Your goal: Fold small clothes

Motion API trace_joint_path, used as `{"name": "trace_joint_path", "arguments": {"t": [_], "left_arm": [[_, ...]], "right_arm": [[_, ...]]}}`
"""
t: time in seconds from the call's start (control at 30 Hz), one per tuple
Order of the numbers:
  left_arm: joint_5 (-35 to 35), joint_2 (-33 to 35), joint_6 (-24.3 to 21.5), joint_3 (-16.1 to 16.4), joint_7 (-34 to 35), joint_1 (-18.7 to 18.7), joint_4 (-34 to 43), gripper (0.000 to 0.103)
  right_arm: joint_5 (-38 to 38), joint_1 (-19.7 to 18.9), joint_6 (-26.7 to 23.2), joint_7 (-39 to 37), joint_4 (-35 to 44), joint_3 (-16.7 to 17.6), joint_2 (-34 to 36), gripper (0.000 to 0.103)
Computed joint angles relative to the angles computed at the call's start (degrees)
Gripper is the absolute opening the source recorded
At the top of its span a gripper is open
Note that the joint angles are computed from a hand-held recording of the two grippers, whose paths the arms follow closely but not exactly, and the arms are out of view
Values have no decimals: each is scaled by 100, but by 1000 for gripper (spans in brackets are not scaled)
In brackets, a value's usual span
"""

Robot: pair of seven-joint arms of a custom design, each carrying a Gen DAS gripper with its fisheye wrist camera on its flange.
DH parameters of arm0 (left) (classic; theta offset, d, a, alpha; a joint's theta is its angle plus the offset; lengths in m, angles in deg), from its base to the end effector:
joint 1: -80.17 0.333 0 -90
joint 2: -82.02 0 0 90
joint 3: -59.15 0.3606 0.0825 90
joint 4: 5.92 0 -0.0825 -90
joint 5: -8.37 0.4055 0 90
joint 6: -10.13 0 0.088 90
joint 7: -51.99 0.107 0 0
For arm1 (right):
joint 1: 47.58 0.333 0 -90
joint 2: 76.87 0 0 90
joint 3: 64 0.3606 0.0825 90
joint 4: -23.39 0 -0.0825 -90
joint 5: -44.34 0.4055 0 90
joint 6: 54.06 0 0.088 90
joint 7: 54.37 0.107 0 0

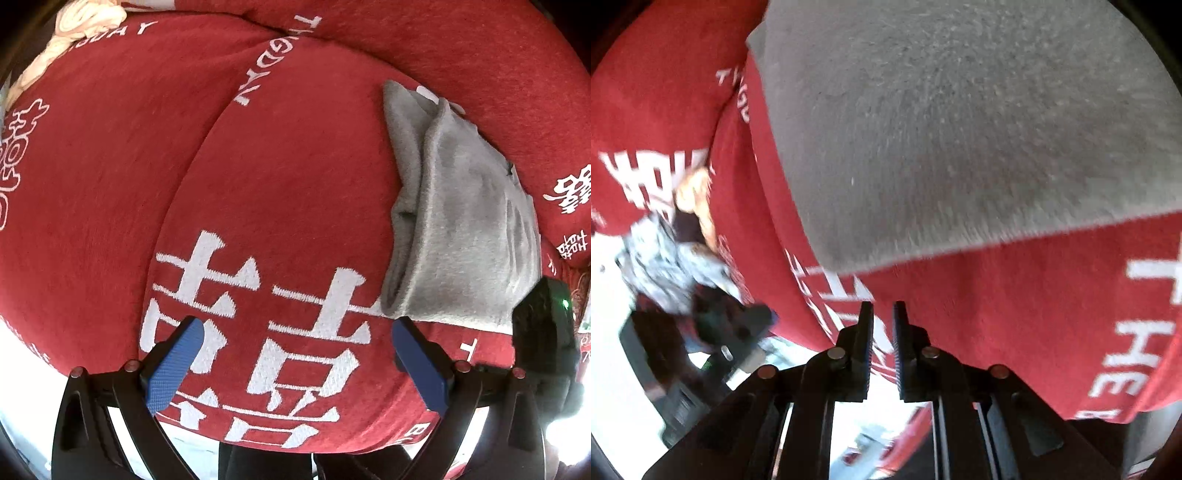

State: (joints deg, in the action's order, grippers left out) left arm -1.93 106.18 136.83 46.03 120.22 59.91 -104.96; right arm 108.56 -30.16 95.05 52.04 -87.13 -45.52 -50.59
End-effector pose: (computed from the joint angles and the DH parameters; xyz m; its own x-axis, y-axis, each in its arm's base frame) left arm 0.5925 -0.3757 0.3815 -0.0696 -0.9674 0.2436 -0.9958 0.0819 0.0407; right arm 0.5646 0.3656 0.2986 -0.5923 -0.5416 -0.5965 -0.8043 0.4413 0.3980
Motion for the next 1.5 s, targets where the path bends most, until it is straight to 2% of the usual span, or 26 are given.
{"name": "trace_joint_path", "arguments": {"t": [0.03,0.1,0.17,0.33,0.53,0.6,0.83,0.93,1.13,1.33,1.5], "left_arm": [[39,19,-26,3,-7,-23,47,102],[116,73,-130,0,15,-63,160,102],[177,153,-303,-11,55,-105,302,102],[307,239,-290,-5,55,-234,446,102],[437,439,-550,4,-22,-363,780,102],[506,549,-713,15,-50,-425,950,102],[774,827,-1066,101,-310,-622,1352,102],[745,956,-1163,101,-445,-640,1527,102],[542,1205,-1288,23,-297,-596,1870,102],[628,1537,-1484,80,-348,-747,2424,102],[717,1948,-1839,119,-424,-911,3145,102]], "right_arm": [[-121,21,-40,50,-51,-31,-66,21],[-428,81,-99,256,-147,-125,-212,43],[-671,82,-123,318,-406,-202,-461,45],[-1476,91,-338,642,-655,-456,-811,48],[-1917,82,-213,955,-935,-587,-1084,67],[-1956,81,-88,952,-987,-590,-1124,85],[-2778,147,283,984,-1180,-667,-1354,89],[-3096,149,157,936,-1164,-695,-1401,89],[-3214,103,-246,839,-1135,-720,-1415,89],[-2574,7,-178,507,-1358,-666,-1490,89],[-1640,-54,17,74,-1525,-592,-1494,89]]}}
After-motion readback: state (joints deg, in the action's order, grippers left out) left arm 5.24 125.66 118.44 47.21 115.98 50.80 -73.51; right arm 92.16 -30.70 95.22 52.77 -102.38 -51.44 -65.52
